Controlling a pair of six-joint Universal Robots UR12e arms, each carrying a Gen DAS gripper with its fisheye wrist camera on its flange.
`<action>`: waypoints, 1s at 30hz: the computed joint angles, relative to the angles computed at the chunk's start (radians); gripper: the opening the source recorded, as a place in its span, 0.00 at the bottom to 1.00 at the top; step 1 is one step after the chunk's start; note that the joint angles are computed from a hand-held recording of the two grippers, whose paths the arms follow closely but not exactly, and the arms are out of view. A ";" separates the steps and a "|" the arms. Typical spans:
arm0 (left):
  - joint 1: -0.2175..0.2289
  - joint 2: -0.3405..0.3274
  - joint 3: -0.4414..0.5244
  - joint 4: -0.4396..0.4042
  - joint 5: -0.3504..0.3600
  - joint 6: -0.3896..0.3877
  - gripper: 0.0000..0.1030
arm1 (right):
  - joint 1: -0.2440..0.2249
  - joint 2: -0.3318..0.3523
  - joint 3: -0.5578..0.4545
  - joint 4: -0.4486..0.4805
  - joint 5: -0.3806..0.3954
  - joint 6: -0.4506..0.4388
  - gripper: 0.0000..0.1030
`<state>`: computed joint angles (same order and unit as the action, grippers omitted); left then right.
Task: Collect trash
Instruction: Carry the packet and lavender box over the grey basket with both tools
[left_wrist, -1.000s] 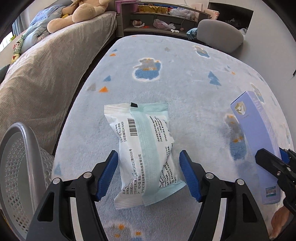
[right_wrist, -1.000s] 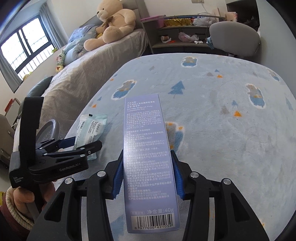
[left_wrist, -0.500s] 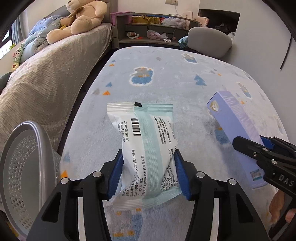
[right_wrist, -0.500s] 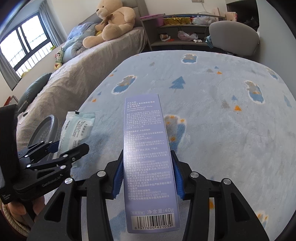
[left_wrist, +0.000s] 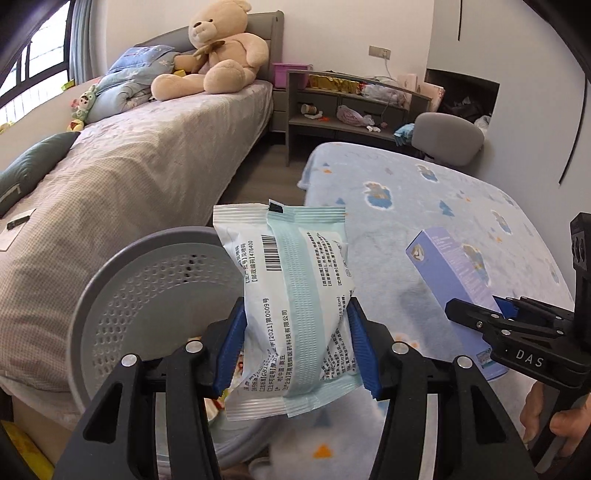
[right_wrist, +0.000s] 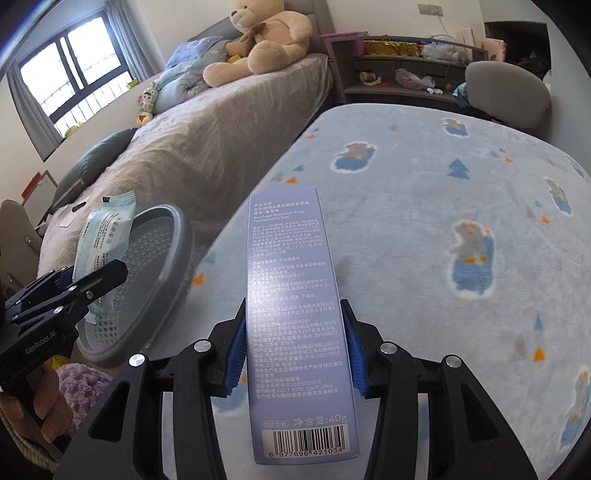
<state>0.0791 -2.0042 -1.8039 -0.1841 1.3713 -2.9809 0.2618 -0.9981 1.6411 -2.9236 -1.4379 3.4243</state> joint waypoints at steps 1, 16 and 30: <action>0.013 0.004 -0.008 0.009 0.005 0.001 0.50 | 0.011 0.008 -0.017 0.001 0.009 0.004 0.44; 0.114 -0.035 -0.008 0.067 0.044 -0.013 0.50 | 0.118 0.130 -0.227 0.068 0.048 0.038 0.44; 0.143 -0.060 0.005 0.044 0.022 -0.038 0.51 | 0.151 0.183 -0.319 0.134 -0.008 0.013 0.44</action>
